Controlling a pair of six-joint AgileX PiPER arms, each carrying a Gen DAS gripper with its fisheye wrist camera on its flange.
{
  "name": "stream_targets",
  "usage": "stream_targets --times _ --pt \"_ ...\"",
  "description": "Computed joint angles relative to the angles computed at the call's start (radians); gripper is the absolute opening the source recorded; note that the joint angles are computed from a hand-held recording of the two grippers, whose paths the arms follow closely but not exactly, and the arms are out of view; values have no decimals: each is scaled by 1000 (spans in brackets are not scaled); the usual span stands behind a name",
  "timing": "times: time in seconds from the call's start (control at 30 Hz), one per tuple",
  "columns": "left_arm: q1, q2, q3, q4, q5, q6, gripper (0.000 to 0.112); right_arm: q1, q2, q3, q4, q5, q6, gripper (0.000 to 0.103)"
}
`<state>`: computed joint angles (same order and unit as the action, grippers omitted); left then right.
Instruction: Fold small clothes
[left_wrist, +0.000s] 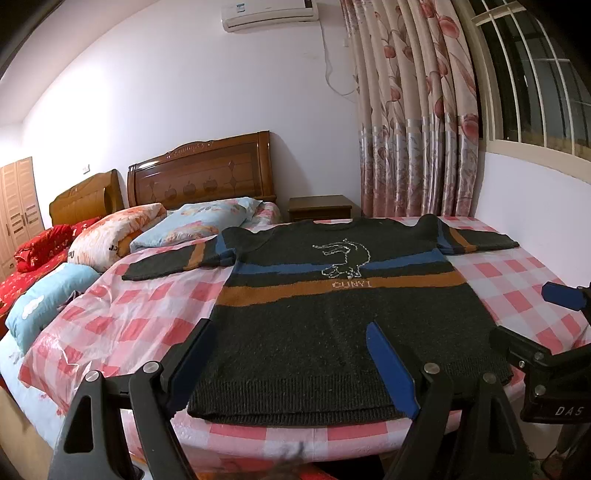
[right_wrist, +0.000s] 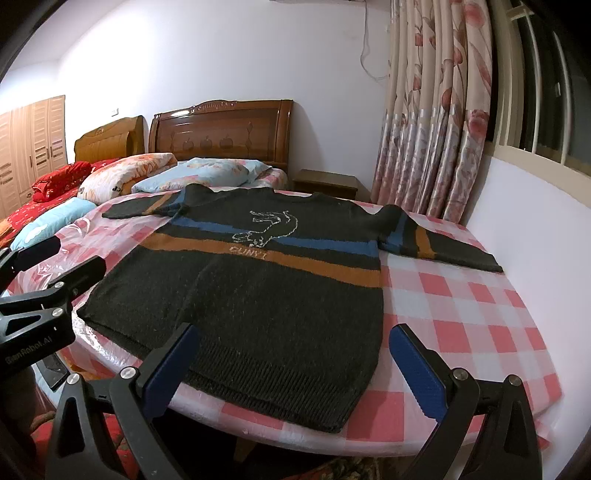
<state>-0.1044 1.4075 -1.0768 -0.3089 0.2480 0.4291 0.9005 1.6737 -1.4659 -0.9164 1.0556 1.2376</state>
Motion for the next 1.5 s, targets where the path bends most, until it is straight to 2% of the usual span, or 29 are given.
stream_targets --times 0.97,1.5 --pt "-13 4 -7 65 8 -73 85 -7 -3 15 12 -11 8 103" --pt "-9 4 -4 52 8 -59 85 -11 -6 18 21 -13 6 103"
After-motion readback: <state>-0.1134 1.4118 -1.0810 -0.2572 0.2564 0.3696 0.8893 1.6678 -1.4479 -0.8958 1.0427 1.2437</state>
